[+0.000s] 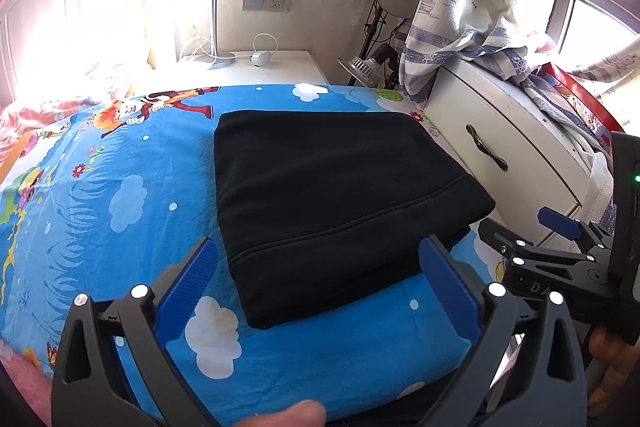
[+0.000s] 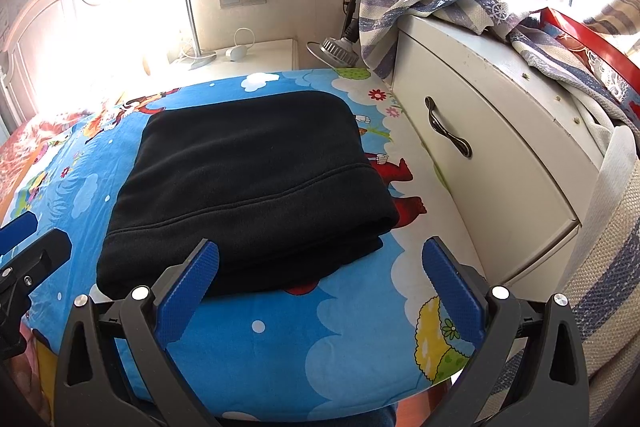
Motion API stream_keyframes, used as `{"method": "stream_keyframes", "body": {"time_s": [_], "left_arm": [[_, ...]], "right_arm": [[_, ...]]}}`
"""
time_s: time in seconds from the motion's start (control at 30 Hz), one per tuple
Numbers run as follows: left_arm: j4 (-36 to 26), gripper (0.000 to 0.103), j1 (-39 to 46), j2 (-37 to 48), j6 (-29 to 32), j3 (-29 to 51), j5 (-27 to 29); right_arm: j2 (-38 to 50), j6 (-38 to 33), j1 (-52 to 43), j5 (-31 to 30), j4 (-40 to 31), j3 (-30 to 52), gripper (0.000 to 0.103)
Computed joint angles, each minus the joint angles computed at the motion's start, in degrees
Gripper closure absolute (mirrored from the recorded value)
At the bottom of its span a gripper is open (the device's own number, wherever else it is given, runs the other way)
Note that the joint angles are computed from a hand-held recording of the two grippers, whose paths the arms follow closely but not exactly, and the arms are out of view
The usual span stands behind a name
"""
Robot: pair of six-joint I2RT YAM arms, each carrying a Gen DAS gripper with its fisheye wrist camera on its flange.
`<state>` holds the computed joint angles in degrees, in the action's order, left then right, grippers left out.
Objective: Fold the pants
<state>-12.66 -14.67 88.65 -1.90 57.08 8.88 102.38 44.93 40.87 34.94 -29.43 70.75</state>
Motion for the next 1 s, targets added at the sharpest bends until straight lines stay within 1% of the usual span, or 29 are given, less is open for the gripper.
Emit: {"method": "stream_keyframes", "body": {"time_s": [1.0], "left_arm": [[-0.20,0.002,-0.14,0.10,-0.11,0.09,-0.11]], "right_arm": [[0.24,0.58,0.23,-0.23,0.03,-0.04,0.005]]}}
